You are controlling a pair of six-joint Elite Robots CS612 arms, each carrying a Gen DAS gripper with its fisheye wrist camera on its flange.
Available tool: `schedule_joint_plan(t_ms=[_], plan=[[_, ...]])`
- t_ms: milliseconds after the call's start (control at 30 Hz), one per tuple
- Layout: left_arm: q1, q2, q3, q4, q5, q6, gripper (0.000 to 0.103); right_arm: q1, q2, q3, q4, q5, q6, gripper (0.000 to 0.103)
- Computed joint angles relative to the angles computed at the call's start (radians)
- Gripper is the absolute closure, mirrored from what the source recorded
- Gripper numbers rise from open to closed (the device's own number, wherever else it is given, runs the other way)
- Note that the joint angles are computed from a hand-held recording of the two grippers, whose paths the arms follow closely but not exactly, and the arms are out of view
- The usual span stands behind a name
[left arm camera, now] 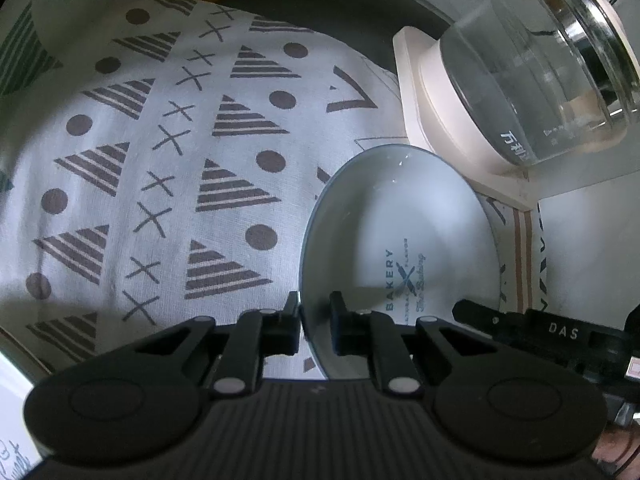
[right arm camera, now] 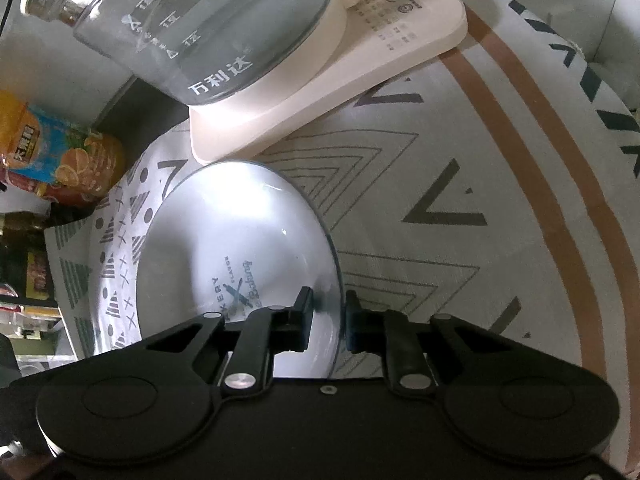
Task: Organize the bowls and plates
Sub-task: 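Grasp the rim of the 'BAKERY' plate with both tools, then carry the 'BAKERY' plate with both tools toward the plate stack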
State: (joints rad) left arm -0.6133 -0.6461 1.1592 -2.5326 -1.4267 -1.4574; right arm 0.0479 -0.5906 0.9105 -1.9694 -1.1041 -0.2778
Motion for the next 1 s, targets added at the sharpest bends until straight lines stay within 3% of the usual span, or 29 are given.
schedule_joint_plan(t_ms=[300, 1000], plan=[[-0.009, -0.043, 0.058, -0.069, 0.088, 0.007, 0.091, -0.016, -0.031, 0.049, -0.058, 0.087, -0.009, 0.096], [-0.052, -0.148, 0.195, -0.13, 0.225, -0.041, 0.091, -0.007, -0.129, 0.173, -0.184, 0.162, -0.109, 0.093]])
